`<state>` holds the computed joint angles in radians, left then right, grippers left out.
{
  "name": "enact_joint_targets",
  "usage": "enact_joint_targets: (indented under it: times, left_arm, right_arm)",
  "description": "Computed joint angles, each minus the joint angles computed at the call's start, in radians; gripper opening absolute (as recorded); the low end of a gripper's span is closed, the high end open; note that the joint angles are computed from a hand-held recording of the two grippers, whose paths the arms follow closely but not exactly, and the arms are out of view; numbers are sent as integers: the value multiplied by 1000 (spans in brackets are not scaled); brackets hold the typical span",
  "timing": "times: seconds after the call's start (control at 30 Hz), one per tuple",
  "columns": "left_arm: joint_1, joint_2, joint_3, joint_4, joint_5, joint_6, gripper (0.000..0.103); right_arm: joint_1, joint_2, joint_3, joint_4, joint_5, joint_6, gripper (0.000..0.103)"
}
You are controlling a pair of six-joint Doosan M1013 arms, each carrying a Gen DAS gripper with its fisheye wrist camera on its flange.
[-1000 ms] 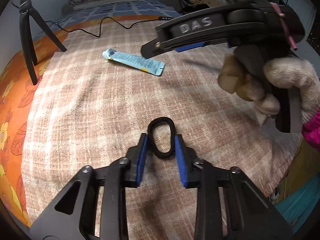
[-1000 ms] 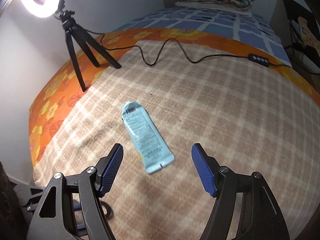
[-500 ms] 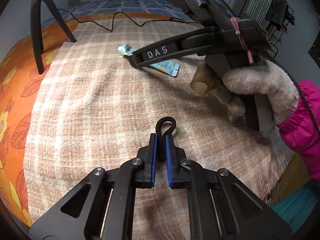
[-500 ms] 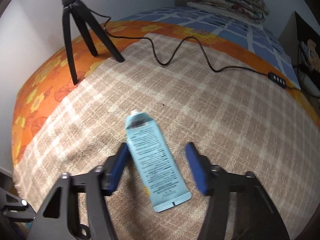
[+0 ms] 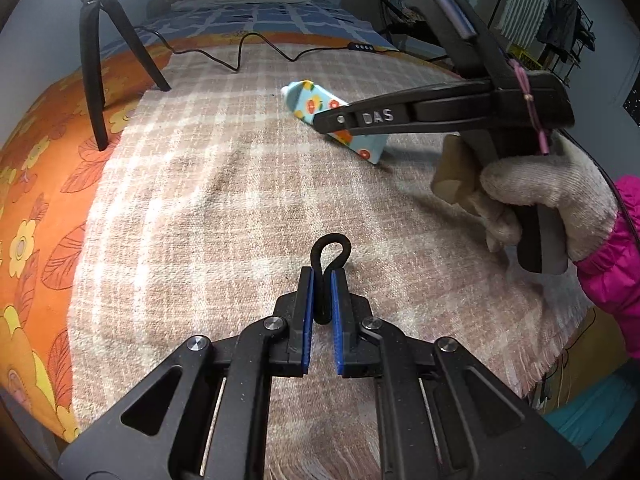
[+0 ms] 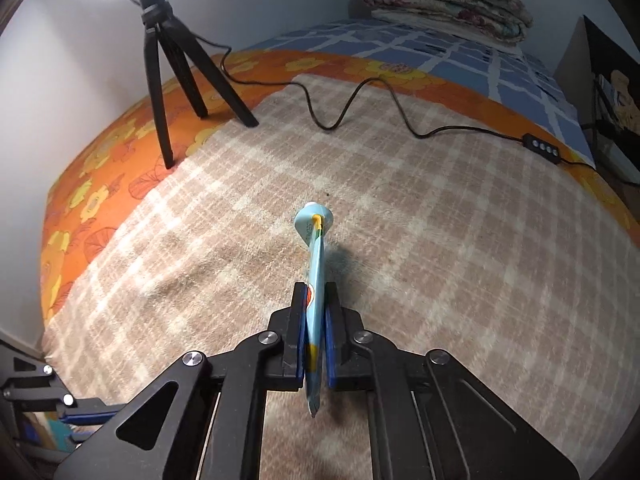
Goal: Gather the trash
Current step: 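Carry the hair tie and blue tube with both tools over the basket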
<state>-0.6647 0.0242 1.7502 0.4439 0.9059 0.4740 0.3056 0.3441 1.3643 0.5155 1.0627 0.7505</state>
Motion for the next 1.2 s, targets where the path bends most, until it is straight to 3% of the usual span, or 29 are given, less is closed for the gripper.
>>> enact_joint_targets:
  times: [0.57,1.2]
  left_arm:
    - [-88,-48,-20,91,85,-102,6]
    - [-266,-84,-19,144,185,-232,6]
  right_arm:
    - [-73,-152,122,86,29,-104,6]
    - [-201,-366,310,117,122,-210,6]
